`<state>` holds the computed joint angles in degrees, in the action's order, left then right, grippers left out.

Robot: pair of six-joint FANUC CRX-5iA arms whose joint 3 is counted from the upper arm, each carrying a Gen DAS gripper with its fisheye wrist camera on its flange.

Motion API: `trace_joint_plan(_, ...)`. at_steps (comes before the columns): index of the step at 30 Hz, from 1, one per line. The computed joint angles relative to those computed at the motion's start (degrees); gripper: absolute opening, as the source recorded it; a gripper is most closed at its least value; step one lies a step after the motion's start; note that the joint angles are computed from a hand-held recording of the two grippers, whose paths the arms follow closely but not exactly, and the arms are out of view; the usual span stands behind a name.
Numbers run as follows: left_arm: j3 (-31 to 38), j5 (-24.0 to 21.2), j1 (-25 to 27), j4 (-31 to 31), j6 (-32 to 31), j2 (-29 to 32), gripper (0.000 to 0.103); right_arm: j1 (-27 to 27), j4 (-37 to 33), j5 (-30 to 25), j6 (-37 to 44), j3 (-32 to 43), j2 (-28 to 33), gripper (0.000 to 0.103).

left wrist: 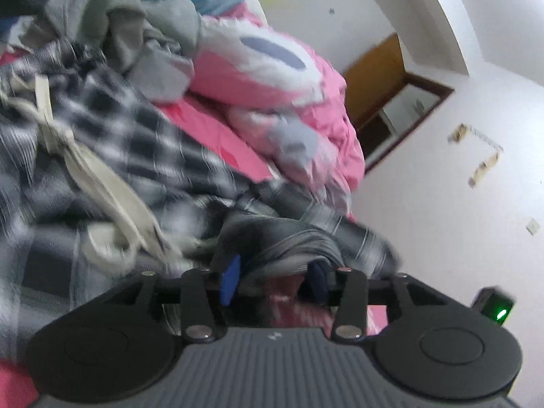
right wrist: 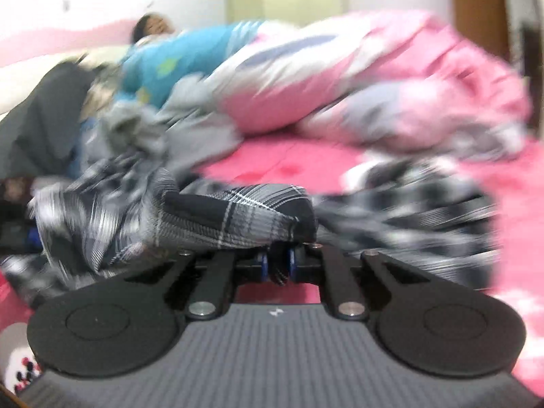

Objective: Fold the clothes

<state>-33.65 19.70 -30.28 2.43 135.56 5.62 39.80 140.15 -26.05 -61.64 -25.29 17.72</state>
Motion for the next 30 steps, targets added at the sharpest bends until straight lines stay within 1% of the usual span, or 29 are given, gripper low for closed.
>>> trace_joint_plan(2, 0.37, -1.31, -0.64, 0.92, -0.58, 0.82, 0.045, 1.89, -7.89, -7.26, 5.88, -4.08, -2.77, 0.008)
trace_joint_plan(5, 0.52, -2.74, -1.40, 3.49, -2.27, 1.83, 0.045, 6.25, -19.55, -20.70, 17.22, -10.20, -7.64, 0.008)
trace_joint_plan(8, 0.16, -2.91, -1.80, 6.64, -4.92, 2.19, 0.045, 10.17, -29.00, -31.64, 29.16, -14.06, -10.94, 0.008)
trace_joint_plan(10, -0.46, -2.63, -2.21, 9.59, -7.48, 2.24, 0.045, 12.36, -34.27, -36.71, 35.18, -16.69, -13.12, 0.008)
trace_joint_plan(11, -0.68, -2.85, -2.44, 11.17, -9.11, 2.26, 0.045, 13.17, -36.62, -38.08, 37.29, -17.82, -13.93, 0.008)
trace_joint_plan(14, -1.42, -3.30, -3.27, 16.42, -14.40, 2.33, 0.045, 14.57, -46.88, -36.57, 46.87, -19.01, -14.29, 0.010)
trace_joint_plan(18, -2.57, -3.34, -4.78, 24.67, -22.40, 2.45, 0.044, 17.13, -60.21, -37.14, 61.63, -18.39, -11.22, 0.032)
trace_joint_plan(20, -3.40, -2.56, -5.92, 29.53, -26.86, 2.36, 0.044, 18.05, -66.42, -38.05, 68.67, -17.45, -8.95, 0.036)
trace_joint_plan(21, -3.75, -2.18, -6.47, 31.71, -28.83, 2.31, 0.044, 18.67, -67.52, -38.94, 69.02, -18.01, -9.43, 0.044)
trace_joint_plan(22, -4.00, -1.90, -6.80, 32.84, -29.81, 2.24, 0.044, 18.91, -67.94, -39.17, 67.70, -19.12, -10.95, 0.054)
trace_joint_plan(23, -4.25, -1.63, -7.13, 33.93, -30.76, 2.17, 0.044, 19.11, -68.36, -39.33, 66.30, -20.24, -12.61, 0.058)
trace_joint_plan(25, -4.84, -0.77, -8.19, 37.37, -33.73, 2.02, 0.044, 19.57, -70.68, -41.38, 64.22, -21.22, -14.80, 0.060)
trace_joint_plan(27, -5.92, 1.19, -10.22, 43.36, -38.41, 1.58, 0.044, 20.04, -72.81, -43.56, 60.95, -22.32, -17.50, 0.060)
trace_joint_plan(29, -7.18, 3.90, -12.82, 50.06, -43.23, 0.89, 0.044, 20.96, -74.33, -45.44, 54.88, -23.80, -21.15, 0.060)
trace_joint_plan(30, -8.37, 6.31, -14.81, 54.15, -45.77, 0.02, 0.044, 20.88, -73.53, -44.18, 50.03, -25.10, -23.87, 0.060)
